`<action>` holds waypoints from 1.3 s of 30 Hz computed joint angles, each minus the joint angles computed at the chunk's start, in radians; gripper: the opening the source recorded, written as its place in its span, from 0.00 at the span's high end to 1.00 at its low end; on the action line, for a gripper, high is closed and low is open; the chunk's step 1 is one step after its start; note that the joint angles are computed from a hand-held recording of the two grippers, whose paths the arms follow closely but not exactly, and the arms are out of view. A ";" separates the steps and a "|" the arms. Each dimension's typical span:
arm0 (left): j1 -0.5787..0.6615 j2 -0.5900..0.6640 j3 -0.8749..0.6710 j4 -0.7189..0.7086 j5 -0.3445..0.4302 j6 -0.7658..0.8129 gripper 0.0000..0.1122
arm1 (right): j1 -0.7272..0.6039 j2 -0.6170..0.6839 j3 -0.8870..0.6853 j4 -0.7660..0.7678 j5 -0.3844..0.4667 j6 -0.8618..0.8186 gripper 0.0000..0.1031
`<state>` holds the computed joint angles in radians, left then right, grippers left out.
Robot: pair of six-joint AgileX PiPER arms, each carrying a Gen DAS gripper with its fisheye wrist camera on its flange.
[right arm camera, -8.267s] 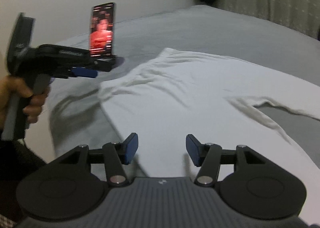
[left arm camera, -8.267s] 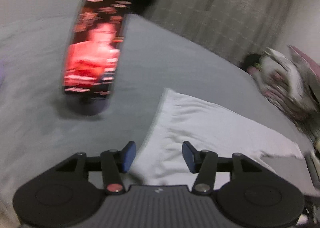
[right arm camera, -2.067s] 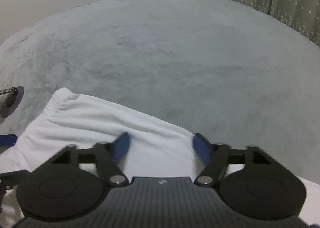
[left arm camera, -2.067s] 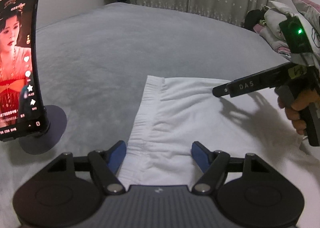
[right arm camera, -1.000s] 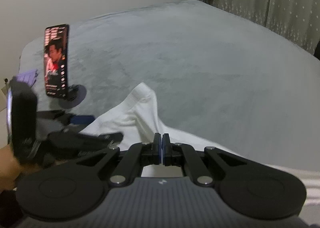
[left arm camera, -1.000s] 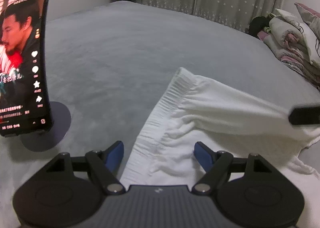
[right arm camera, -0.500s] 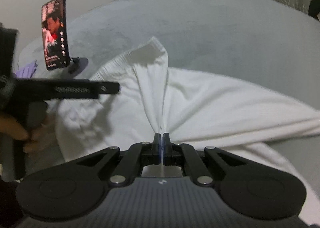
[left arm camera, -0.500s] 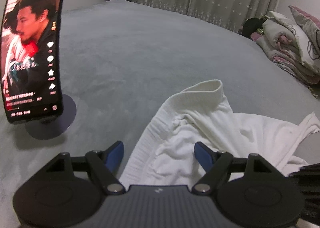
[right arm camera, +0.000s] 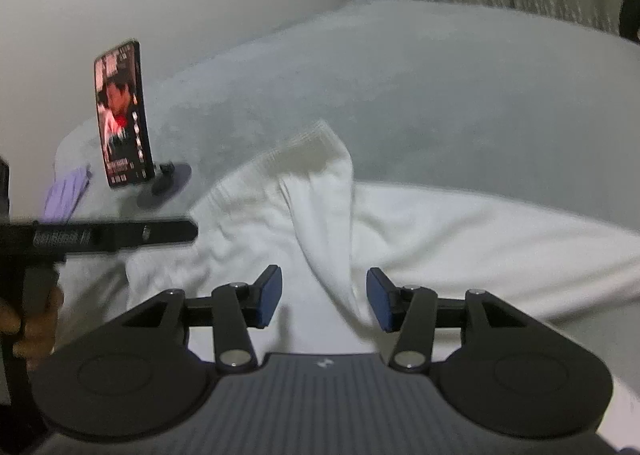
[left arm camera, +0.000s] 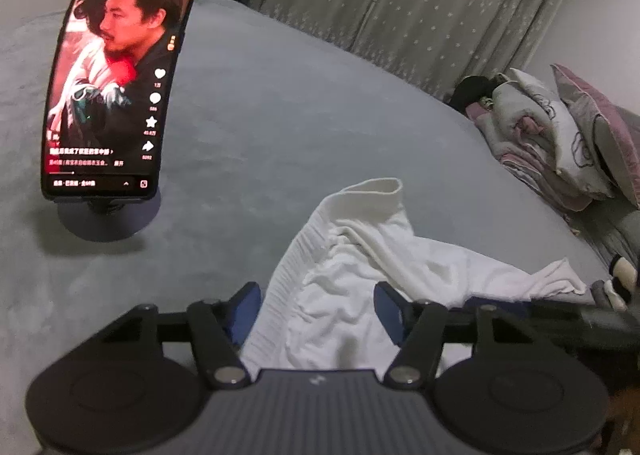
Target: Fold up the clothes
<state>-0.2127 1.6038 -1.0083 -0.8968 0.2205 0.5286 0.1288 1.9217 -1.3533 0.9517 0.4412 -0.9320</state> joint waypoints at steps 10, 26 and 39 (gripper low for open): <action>0.051 -0.002 0.025 -0.244 0.077 0.220 0.77 | 0.042 0.181 -0.258 -0.180 -0.024 0.174 0.46; 0.118 -0.042 0.074 -0.423 0.090 0.395 0.84 | 0.024 0.202 -0.255 -0.048 -0.081 0.064 0.33; 0.110 0.016 0.011 -0.318 0.227 0.356 0.84 | 0.035 0.249 -0.309 -0.001 -0.051 -0.013 0.68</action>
